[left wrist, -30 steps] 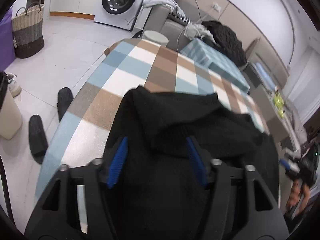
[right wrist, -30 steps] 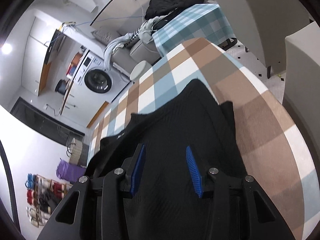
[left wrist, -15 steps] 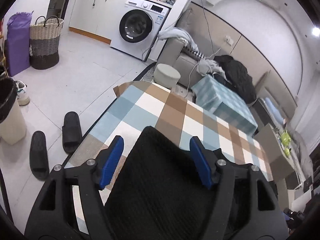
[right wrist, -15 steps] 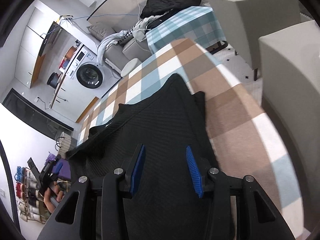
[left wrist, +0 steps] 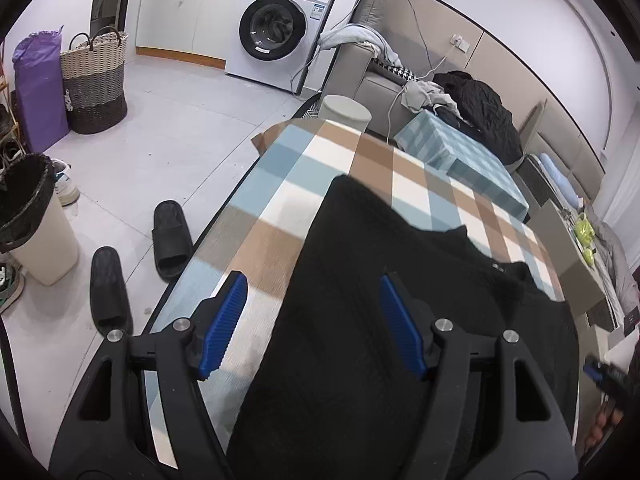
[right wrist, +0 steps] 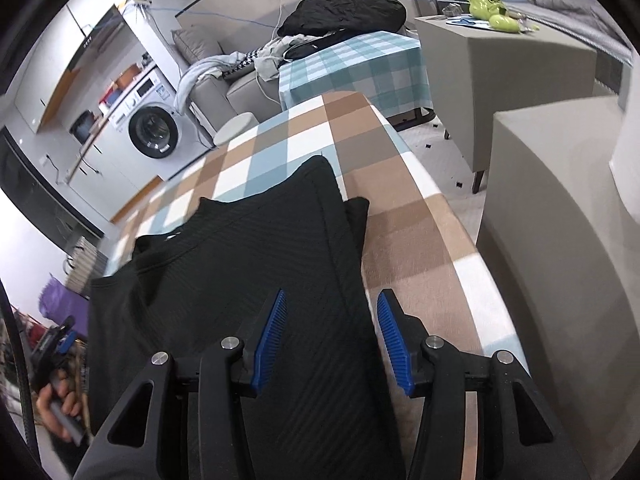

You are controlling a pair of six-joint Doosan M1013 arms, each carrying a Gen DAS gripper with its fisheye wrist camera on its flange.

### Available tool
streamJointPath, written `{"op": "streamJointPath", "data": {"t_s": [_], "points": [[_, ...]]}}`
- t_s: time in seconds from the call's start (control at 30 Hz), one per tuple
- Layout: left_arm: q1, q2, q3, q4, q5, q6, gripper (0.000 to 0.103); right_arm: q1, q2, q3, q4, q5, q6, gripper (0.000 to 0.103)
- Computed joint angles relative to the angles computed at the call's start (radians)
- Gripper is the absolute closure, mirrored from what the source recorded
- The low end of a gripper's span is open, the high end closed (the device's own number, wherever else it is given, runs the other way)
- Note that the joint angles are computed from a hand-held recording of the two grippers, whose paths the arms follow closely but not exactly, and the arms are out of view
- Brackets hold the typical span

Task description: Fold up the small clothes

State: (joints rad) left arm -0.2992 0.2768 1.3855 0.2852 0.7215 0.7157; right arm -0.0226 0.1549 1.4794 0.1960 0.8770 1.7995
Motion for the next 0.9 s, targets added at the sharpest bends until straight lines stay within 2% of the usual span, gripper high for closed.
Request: {"op": "streamJointPath", "data": {"t_s": [0.2,0.43,0.5,0.53,0.57,0.6,0.63,0.67,0.73,0.8,0.9], "points": [[-0.018,-0.034,0.043,0.015,0.022,0.024,0.037,-0.004,0.096,-0.107,0.015,-0.006,0.028,0.054],[-0.028,-0.043,0.057,0.002,0.038,0.059,0.037,0.031,0.218,-0.250,-0.147,0.098,0.055,0.054],[-0.028,-0.038,0.049,-0.004,0.045,0.068,0.037,0.038,0.226,-0.253,-0.168,0.089,0.038,0.064],[-0.029,-0.037,0.048,-0.005,0.047,0.069,0.037,0.042,0.218,-0.241,-0.179,0.056,0.011,0.087],[-0.028,-0.035,0.047,-0.006,0.047,0.071,0.037,0.041,0.207,-0.226,-0.163,0.018,-0.021,0.098],[-0.028,-0.033,0.046,-0.006,0.048,0.070,0.037,0.038,0.186,-0.198,-0.140,-0.042,-0.043,0.098],[-0.029,-0.034,0.047,-0.006,0.048,0.070,0.037,0.026,0.154,-0.153,-0.066,-0.144,-0.089,0.098],[-0.028,-0.032,0.046,-0.007,0.049,0.070,0.037,0.018,0.133,-0.125,-0.013,-0.209,-0.118,0.099],[-0.026,-0.025,0.040,-0.014,0.050,0.074,0.037,0.014,0.119,-0.113,-0.065,-0.247,-0.036,0.099],[-0.024,-0.022,0.036,-0.016,0.055,0.069,0.037,0.010,0.131,-0.132,-0.077,-0.209,0.004,0.099],[-0.020,-0.021,0.035,-0.024,0.059,0.068,0.037,0.017,0.167,-0.185,-0.135,-0.091,0.034,0.094]]}}
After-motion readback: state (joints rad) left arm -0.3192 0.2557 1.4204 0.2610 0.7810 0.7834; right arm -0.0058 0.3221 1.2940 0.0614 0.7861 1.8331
